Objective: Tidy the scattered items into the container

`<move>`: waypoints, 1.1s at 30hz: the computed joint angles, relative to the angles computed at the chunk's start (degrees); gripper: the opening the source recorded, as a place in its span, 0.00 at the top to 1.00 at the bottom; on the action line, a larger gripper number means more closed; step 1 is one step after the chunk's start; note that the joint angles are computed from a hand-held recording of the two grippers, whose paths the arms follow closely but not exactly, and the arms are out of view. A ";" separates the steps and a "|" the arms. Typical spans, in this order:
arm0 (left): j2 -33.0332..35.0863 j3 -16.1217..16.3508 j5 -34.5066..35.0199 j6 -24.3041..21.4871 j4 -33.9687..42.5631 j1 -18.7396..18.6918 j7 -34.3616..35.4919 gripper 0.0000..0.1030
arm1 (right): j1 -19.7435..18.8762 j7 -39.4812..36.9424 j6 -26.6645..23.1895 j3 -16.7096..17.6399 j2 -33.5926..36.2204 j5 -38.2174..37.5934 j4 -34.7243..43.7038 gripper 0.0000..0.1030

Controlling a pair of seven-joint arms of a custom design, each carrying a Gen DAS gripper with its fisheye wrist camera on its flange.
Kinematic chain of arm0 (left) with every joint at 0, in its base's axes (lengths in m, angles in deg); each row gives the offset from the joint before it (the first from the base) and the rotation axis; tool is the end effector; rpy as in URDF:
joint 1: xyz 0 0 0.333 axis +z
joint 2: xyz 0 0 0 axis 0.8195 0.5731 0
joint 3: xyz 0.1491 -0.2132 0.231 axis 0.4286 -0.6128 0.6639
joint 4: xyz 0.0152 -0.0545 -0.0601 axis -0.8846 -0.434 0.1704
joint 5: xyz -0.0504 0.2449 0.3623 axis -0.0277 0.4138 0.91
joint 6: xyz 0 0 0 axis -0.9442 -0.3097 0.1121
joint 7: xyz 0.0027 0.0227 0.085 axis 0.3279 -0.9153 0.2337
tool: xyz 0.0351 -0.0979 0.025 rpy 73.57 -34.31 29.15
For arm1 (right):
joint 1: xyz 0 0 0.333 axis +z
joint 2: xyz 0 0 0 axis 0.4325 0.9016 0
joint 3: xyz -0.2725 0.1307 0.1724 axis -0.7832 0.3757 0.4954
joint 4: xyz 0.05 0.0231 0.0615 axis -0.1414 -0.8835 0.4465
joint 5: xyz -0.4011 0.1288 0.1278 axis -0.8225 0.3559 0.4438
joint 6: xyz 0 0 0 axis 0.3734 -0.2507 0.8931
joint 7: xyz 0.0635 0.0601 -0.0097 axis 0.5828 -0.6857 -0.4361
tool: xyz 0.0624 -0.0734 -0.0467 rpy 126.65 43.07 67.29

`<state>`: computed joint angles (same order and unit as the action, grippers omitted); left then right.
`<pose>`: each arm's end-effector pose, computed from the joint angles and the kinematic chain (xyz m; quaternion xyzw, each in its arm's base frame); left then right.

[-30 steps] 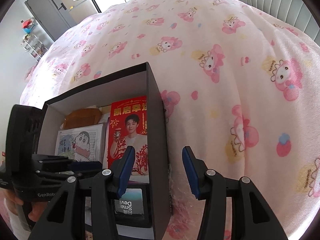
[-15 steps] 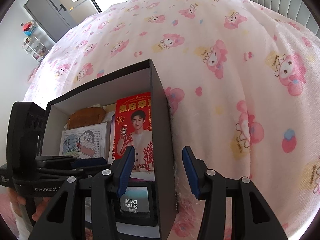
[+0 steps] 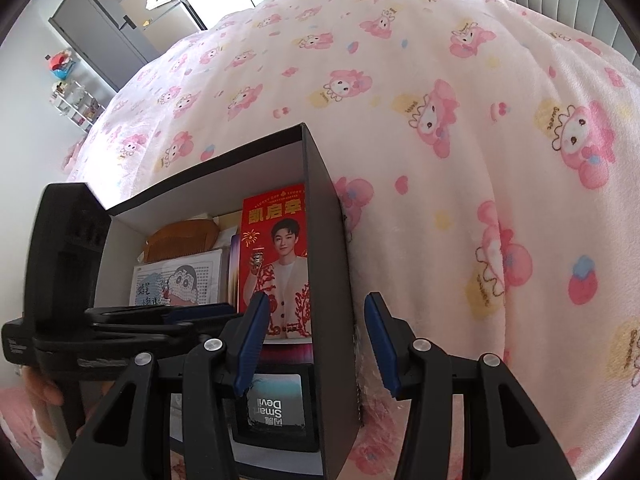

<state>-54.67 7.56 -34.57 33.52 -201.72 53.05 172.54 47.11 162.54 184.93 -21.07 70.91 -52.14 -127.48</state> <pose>0.5086 -0.1117 0.3962 0.5411 -0.7737 0.2196 0.2458 0.5493 0.3280 0.3639 -0.6728 0.7005 -0.0287 0.2362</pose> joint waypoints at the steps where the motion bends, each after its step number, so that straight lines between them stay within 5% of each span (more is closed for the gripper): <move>1: -0.15 0.18 -0.05 -0.85 -0.06 0.09 0.20 0.56 | -0.12 -0.14 0.23 0.15 -0.14 0.42 -0.18 0.56; 10: 2.26 -0.72 2.75 -5.10 1.14 -0.66 0.73 0.56 | 0.62 2.44 0.49 -1.00 -0.47 -2.61 -0.44 0.56; 16: 4.24 -0.73 0.88 -5.16 3.32 -0.25 0.03 0.57 | 2.31 11.39 0.06 -3.78 -1.00 -12.63 -0.54 0.56; 20: 1.32 -0.56 -3.15 -3.26 1.40 -0.09 3.22 0.57 | 2.53 14.02 -1.23 -3.98 -0.94 -16.62 -0.14 0.56; 24: -0.54 -0.69 1.18 4.67 -0.21 0.27 -1.12 0.57 | 3.32 17.62 -3.07 -4.63 -0.73 -21.96 0.72 0.56; 33: 1.70 -0.82 -1.68 3.93 1.06 -0.47 -0.31 0.56 | 2.95 16.71 -4.52 -3.80 0.42 -22.54 1.91 0.56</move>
